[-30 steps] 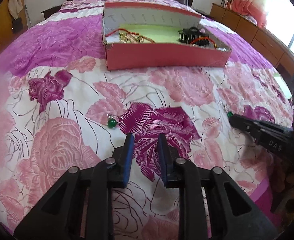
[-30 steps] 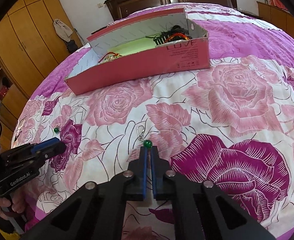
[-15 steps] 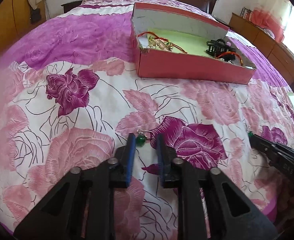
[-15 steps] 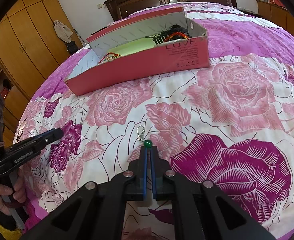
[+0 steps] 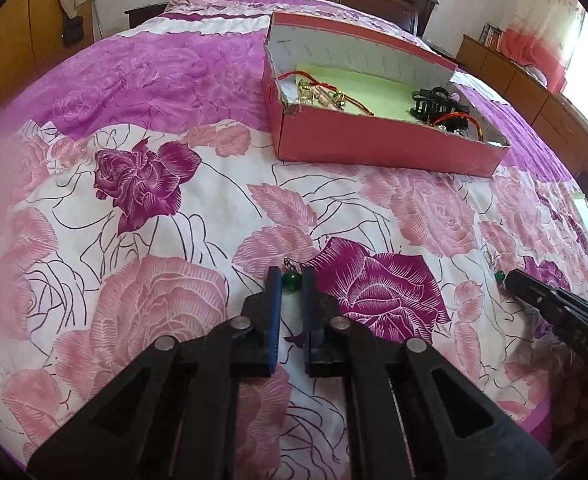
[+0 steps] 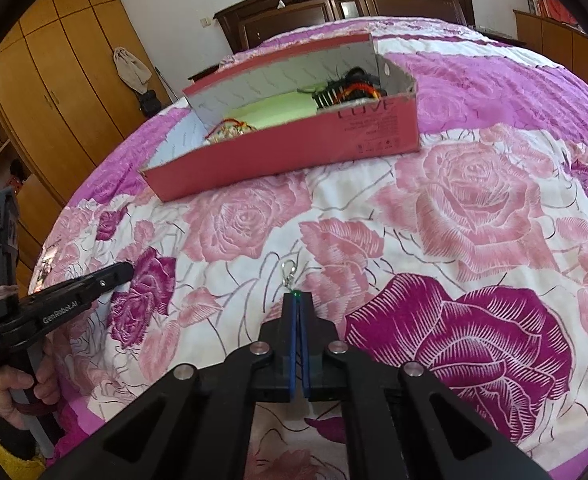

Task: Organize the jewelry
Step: 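Lift the green-stone earring with the right tool and carry it into the pink box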

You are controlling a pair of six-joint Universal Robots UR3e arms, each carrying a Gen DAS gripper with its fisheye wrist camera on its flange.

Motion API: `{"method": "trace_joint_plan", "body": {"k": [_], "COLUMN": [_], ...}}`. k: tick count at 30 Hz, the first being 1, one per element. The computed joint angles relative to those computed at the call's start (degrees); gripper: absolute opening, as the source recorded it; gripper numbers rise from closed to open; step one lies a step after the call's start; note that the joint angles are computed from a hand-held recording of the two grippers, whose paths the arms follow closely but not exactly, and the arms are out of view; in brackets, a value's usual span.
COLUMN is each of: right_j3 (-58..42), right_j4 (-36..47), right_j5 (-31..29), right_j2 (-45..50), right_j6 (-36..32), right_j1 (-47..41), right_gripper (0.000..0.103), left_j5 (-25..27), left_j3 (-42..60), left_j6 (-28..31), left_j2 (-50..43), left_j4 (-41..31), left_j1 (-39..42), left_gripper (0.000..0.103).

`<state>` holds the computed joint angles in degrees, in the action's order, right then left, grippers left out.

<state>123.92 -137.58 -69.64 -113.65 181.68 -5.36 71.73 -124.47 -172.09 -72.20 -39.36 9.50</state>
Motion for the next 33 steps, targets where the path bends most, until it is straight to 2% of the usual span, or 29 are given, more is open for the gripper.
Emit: {"method": "trace_joint_plan", "body": {"k": [4,10,11,12,13,20,21,22,24,33], "right_j3": [-0.04,-1.36,-2.00,-2.52,-2.54,-3.26,-3.59,-3.66,-3.74,-1.36], "right_j4": [0.08,0.24,0.24,0.05,-0.14,-1.89,-2.26,-2.71,-3.09,-3.70], "right_j5": [1.13,-0.16,-1.73,-3.18,-3.04,-5.63,-6.50,-6.99,-7.46,-2.51], "right_j2": [-1.44,-0.47,0.54,1.68,2.36,5.79,6.57,7.06,7.51,2.81], "right_j6": [-0.34,-0.21,0.83,1.86,2.13,1.85,1.85,1.66,1.74,0.92], "right_j1": [-0.70,0.48,1.35,2.08,1.95,4.32,5.17,5.72,6.39,2.62], "right_gripper": [0.003,0.005,0.008,0.018,0.023,0.023,0.021,0.014,0.012,0.011], "left_j5": [-0.24,-0.53,-0.54,-0.51,-0.51,-0.15,-0.06,-0.03,-0.01,0.14], "left_j3": [-0.17,-0.25,-0.23,-0.24,-0.24,-0.25,-0.22,-0.24,-0.24,0.50], "left_j6": [-0.06,0.03,0.04,-0.06,-0.06,-0.21,-0.27,-0.29,-0.27,-0.28], "left_j2": [0.42,0.62,0.60,0.57,0.57,0.40,0.38,0.31,0.23,0.95], "left_j4": [0.01,0.00,-0.02,0.05,0.05,0.13,0.12,0.22,0.30,0.16], "left_j1": [0.16,0.29,0.32,0.26,0.26,-0.06,-0.15,-0.19,-0.20,-0.49], "left_gripper": [0.001,0.001,0.001,0.001,0.001,0.001,0.001,0.001,0.001,0.001]}}
